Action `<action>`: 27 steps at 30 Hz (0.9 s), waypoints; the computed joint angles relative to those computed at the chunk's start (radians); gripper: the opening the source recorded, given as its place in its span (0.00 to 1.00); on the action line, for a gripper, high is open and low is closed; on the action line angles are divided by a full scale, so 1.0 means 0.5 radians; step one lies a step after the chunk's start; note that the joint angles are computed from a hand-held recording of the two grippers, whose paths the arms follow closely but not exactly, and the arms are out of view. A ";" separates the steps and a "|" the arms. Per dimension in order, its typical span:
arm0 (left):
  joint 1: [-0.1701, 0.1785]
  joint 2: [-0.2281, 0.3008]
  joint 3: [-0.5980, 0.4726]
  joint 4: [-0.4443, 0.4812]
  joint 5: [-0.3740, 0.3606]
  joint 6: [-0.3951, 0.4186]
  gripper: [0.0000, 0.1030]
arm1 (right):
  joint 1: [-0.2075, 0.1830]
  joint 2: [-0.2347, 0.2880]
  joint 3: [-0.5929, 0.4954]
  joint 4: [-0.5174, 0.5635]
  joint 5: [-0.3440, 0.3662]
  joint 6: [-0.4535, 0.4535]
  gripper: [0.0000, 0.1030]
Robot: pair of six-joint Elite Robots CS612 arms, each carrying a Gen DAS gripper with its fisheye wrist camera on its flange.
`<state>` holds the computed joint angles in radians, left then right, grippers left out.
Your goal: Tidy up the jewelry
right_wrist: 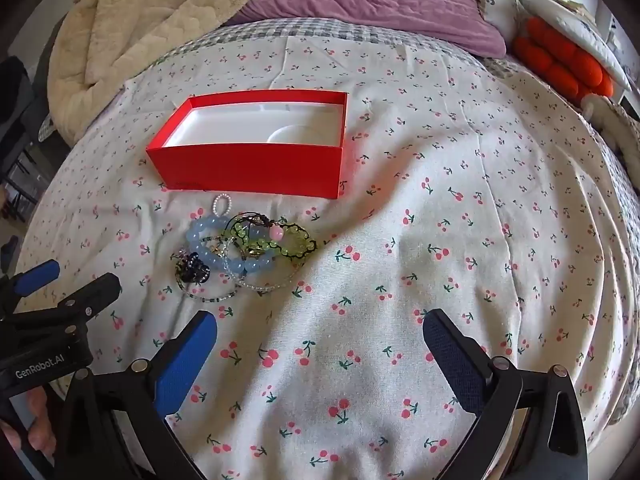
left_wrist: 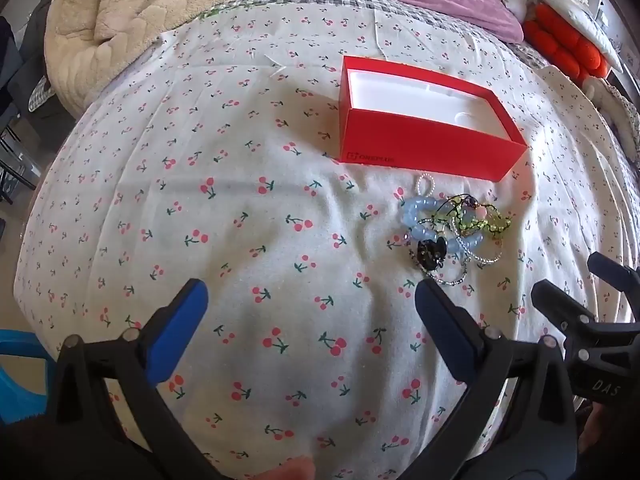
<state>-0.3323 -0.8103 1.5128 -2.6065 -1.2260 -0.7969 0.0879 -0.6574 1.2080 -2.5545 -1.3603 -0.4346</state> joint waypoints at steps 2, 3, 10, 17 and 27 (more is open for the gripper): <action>-0.001 0.002 -0.002 0.004 0.020 0.012 1.00 | -0.003 0.002 -0.001 0.000 0.021 0.000 1.00; 0.003 -0.008 0.021 -0.033 0.017 -0.010 1.00 | -0.003 0.003 -0.003 0.002 0.018 -0.003 1.00; -0.010 -0.007 0.018 -0.019 0.090 0.002 1.00 | 0.011 0.005 0.004 -0.012 -0.017 -0.007 1.00; -0.012 -0.007 0.008 0.002 0.086 0.009 1.00 | 0.011 0.013 -0.005 -0.025 -0.016 -0.001 1.00; -0.011 -0.005 0.008 0.005 0.084 0.009 1.00 | 0.010 0.013 -0.001 -0.037 -0.010 0.003 1.00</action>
